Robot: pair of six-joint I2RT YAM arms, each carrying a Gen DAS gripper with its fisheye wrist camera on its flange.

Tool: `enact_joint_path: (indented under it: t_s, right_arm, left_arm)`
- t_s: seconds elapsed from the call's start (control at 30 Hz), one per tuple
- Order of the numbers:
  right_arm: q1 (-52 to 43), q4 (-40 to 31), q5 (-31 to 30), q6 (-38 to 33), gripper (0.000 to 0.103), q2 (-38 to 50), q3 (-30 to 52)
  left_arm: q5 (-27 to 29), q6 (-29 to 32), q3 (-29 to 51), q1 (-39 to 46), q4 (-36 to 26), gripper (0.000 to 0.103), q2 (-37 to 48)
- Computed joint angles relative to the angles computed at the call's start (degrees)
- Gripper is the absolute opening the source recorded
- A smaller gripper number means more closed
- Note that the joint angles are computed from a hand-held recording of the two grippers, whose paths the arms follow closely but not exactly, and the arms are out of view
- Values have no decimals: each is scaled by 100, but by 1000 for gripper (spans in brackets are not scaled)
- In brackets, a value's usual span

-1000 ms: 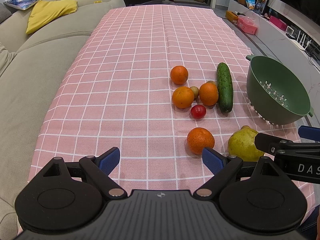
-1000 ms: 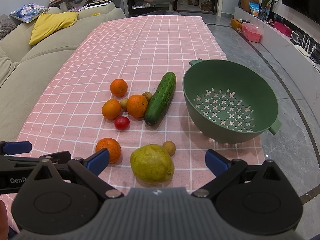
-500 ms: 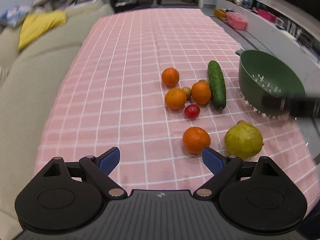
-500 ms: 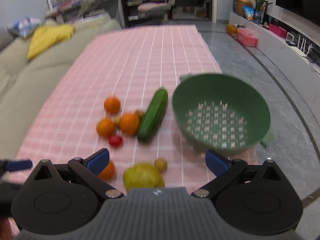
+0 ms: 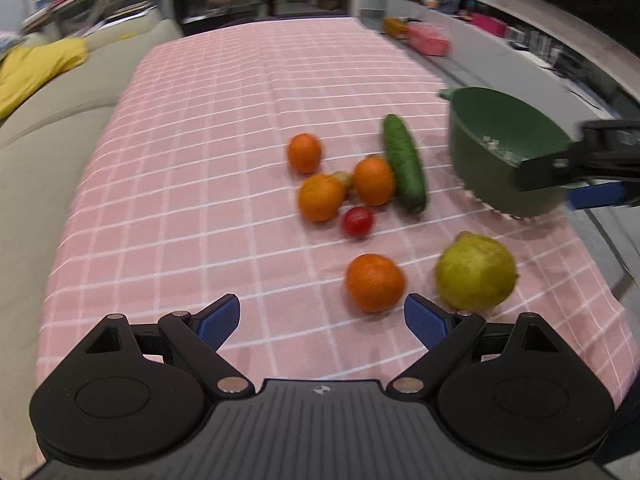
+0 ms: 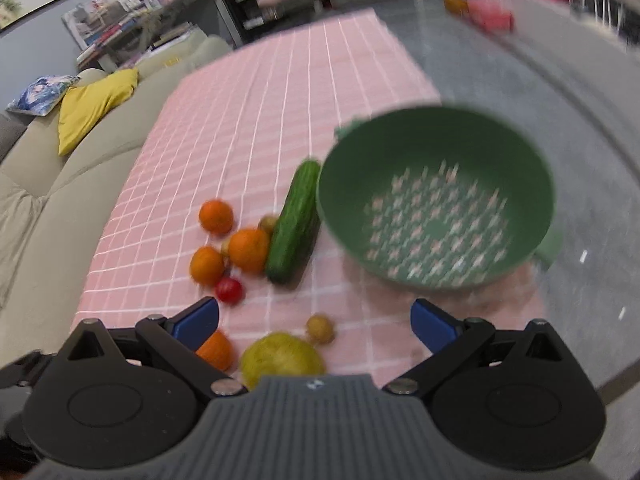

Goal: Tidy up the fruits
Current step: 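Grasp the orange with the left tool while the right tool grasps a small kiwi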

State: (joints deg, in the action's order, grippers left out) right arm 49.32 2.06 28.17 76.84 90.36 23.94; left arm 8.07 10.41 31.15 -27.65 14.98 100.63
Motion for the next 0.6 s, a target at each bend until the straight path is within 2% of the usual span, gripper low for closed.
enact_joint_path:
  t_s: [0.03, 0.1, 0.2, 0.33, 0.47, 0.5, 0.6]
  right_arm:
    - [-84, 166, -135, 59, 88, 106, -14]
    - [-302, 214, -426, 142, 71, 329, 69]
    - [-613, 517, -927, 174, 59, 616, 93]
    - [-981, 942, -1424, -16, 57, 1085, 264]
    - [-1426, 1002, -1955, -66, 47, 1646, 595]
    - [-1513, 1017, -2066, -69, 42, 1714, 619]
    - [-1650, 1138, -2228, -106, 37, 1899, 683]
  left_arm:
    - [26, 95, 20, -35, 70, 103, 73]
    - [100, 268, 53, -96, 185, 103, 204]
    - [262, 421, 154, -149, 295, 103, 451]
    - [313, 494, 377, -211, 377, 100, 817]
    - [448, 585, 664, -168, 265, 92, 1139]
    - [514, 634, 715, -150, 229, 92, 1196]
    - [651, 801, 829, -140, 199, 92, 1377]
